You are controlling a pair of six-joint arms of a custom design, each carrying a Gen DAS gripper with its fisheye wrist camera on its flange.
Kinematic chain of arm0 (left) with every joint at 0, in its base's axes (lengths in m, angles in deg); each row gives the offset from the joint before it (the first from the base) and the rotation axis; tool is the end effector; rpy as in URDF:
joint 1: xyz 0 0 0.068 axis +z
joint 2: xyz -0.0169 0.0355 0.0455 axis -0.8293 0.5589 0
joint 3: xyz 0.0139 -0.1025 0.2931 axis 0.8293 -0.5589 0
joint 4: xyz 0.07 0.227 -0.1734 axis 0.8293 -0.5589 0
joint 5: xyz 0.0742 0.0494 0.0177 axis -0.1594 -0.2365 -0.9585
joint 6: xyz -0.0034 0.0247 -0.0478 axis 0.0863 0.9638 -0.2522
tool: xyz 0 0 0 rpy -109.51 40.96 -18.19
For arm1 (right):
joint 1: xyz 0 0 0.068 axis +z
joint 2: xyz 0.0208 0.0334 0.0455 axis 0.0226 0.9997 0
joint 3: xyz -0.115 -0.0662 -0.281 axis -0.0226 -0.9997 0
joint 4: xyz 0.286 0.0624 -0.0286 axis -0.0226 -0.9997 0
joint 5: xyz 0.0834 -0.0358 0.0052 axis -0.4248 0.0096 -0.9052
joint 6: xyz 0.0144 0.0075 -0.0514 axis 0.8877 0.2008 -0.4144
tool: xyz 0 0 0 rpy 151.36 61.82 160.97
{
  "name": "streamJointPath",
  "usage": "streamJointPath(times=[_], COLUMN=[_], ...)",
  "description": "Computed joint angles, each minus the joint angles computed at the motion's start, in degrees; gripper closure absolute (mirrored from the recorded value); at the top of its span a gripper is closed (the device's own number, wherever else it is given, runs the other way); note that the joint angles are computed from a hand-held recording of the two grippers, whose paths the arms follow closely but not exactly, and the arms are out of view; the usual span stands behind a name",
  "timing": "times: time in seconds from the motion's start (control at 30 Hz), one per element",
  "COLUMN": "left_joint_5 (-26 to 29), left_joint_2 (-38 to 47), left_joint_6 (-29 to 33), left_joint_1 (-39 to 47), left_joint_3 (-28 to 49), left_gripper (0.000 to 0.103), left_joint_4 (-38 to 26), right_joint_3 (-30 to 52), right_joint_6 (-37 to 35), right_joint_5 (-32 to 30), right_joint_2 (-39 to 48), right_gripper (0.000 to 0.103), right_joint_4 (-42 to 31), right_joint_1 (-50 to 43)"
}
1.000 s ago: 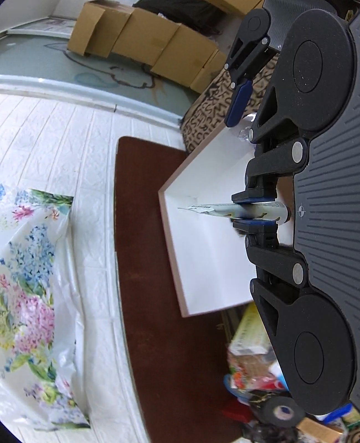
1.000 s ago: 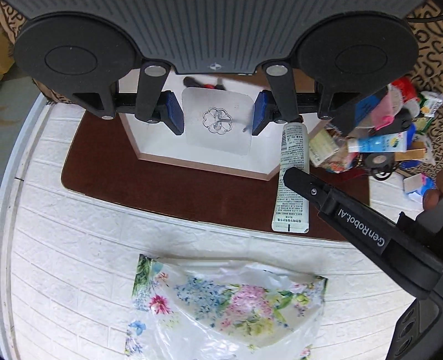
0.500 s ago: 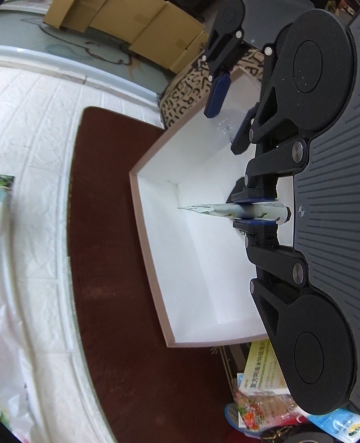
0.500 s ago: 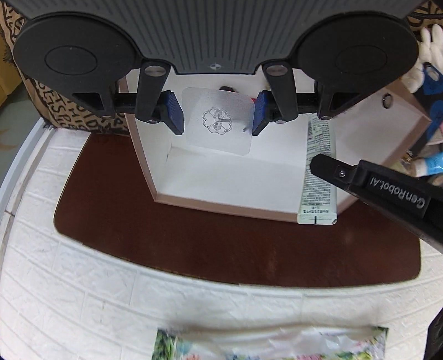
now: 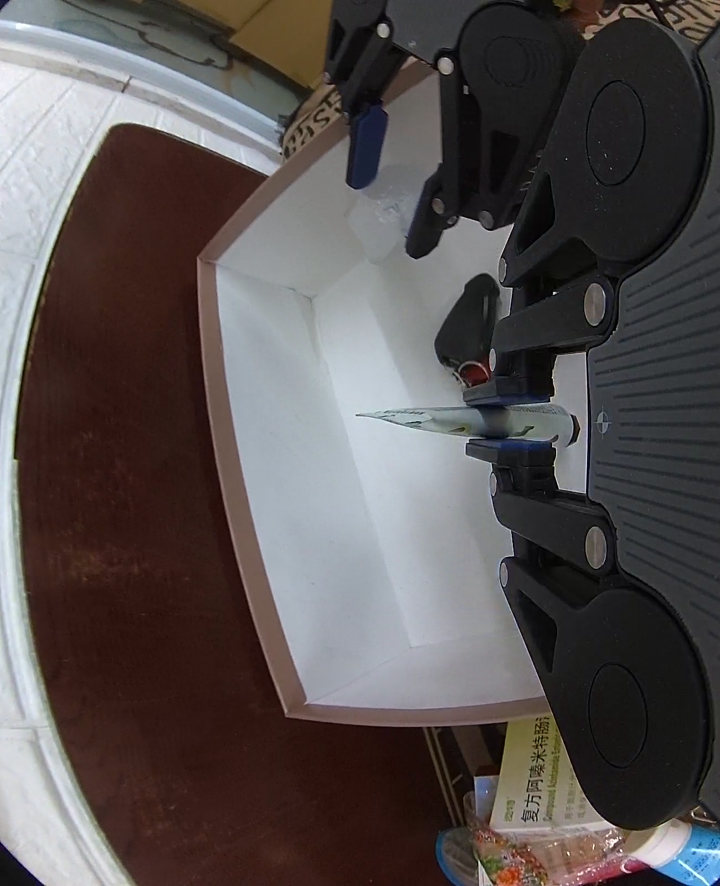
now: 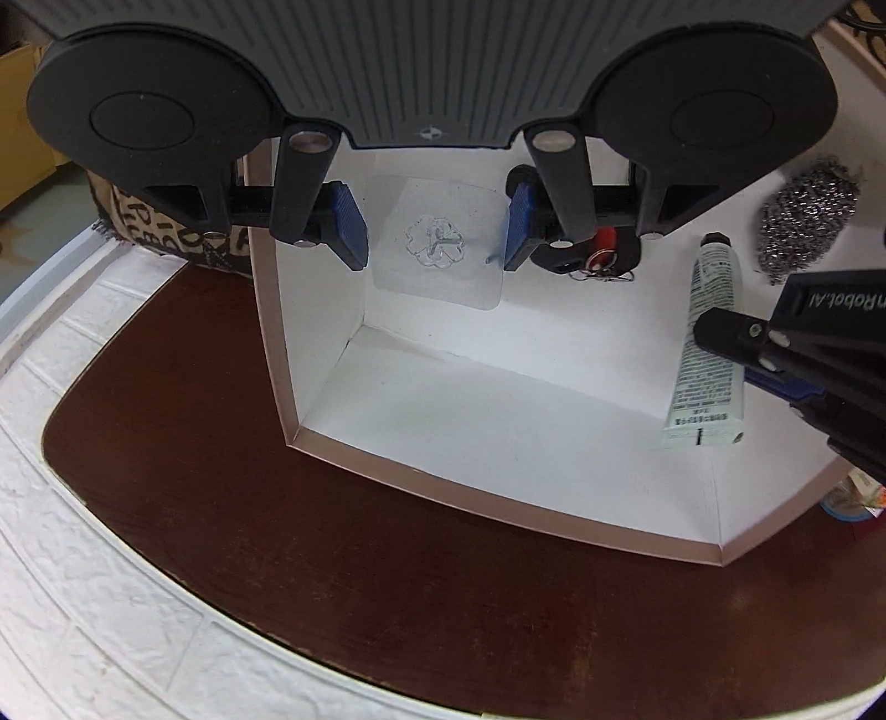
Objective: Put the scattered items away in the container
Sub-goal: 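Open the left gripper to drop the tube while the right gripper drops the hook into the box, then withdraw both grippers from the box back toward the heap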
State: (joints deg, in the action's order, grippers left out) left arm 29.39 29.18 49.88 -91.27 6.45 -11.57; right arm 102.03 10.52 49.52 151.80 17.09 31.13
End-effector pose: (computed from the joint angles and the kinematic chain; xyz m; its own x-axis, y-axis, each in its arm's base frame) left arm 0.2503 -0.1781 0.0743 -0.6862 0.3699 -0.6263 0.5287 0.8450 -0.0801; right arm 0.1873 0.0829 0.0923 -0.7340 -0.1202 -0.6684 0.1236 0.9441 -0.3056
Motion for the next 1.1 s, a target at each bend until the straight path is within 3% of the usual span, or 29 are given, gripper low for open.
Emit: streamJointPath(times=[0.17, 0.23, 0.3, 0.37, 0.43, 0.67, 1.1], left_joint_5=[0.2, 0.88, 1.62, 2.06, 0.59, -1.49, -3.94], left_joint_2=[1.32, 0.73, -0.49, -1.93, -3.23, -5.22, -9.83], left_joint_6=[0.69, 0.81, 0.66, 0.45, -0.04, 0.84, 0.71], left_joint_1=[0.88, 1.31, 1.66, 1.92, 1.52, 0.1, -2.12], left_joint_3=[0.63, 0.24, -1.09, -3.03, -4.96, -8.04, -11.43], left_gripper=[0.093, 0.068, 0.047, 0.019, 0.012, 0.005, 0.005], left_joint_4=[0.53, 1.16, 3.04, 6.13, 9.51, 13.79, 12.36], right_joint_3=[2.05, 2.82, 3.01, 2.2, 1.29, -1.68, -2.47], right_joint_6=[-3.19, -4.02, -4.46, -5.11, -5.53, -2.43, 3.7], right_joint_5=[-0.71, -0.2, 0.9, 1.98, 1.53, 1.97, 6.06], right_joint_2=[3.51, 4.97, 6.2, 6.36, 5.33, -0.66, -6.6], right_gripper=[0.046, 0.045, 0.024, 0.023, 0.022, 0.004, 0.003], right_joint_4=[1.82, 2.38, 3.56, 5.73, 6.8, 6.46, -2.63], right_joint_1=[-1.8, -2.02, -1.85, -1.21, -1.04, 0.18, 6.86])
